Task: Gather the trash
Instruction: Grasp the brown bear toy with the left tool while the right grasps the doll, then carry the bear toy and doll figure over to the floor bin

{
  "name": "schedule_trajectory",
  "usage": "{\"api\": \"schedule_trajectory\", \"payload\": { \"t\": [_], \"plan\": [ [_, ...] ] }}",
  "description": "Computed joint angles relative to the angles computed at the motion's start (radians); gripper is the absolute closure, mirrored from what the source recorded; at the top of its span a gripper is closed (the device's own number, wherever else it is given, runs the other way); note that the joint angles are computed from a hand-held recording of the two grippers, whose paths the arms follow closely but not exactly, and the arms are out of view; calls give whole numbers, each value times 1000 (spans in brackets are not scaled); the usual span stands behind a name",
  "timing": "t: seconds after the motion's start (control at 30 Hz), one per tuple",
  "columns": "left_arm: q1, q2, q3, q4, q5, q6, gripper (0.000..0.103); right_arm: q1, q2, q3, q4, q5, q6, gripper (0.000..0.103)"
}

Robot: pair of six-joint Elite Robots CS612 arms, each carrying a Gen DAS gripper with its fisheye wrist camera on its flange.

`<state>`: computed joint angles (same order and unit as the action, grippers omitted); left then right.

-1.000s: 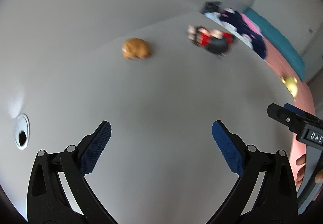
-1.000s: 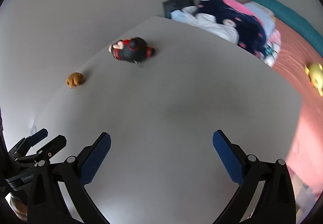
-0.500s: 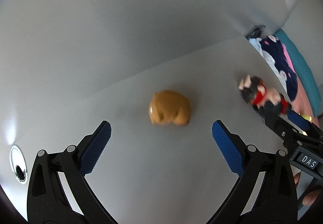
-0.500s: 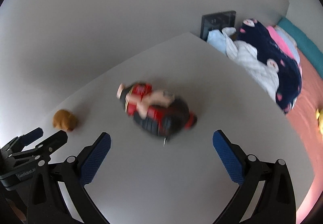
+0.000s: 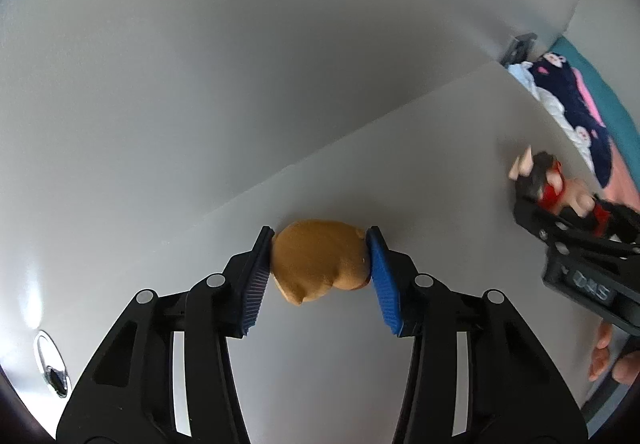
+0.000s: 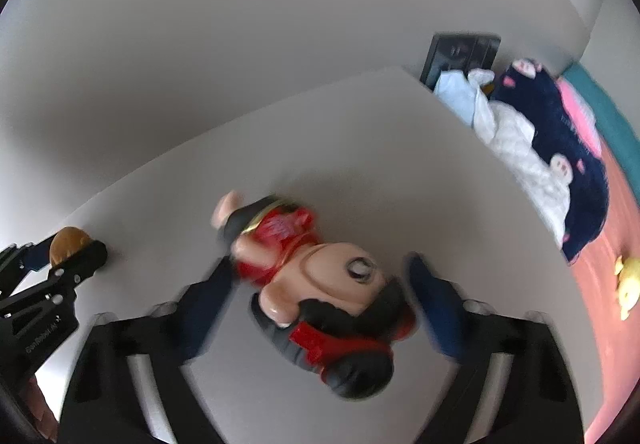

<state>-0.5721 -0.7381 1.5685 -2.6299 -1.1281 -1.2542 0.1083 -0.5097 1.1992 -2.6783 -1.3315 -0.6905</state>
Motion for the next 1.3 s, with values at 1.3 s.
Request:
{"api": "schedule_trajectory", "payload": {
  "t": [1.3],
  "plan": [
    [-328,52,-146,-183,-55,287,57,-448,-368,602,-179,305,103,42]
  ]
}}
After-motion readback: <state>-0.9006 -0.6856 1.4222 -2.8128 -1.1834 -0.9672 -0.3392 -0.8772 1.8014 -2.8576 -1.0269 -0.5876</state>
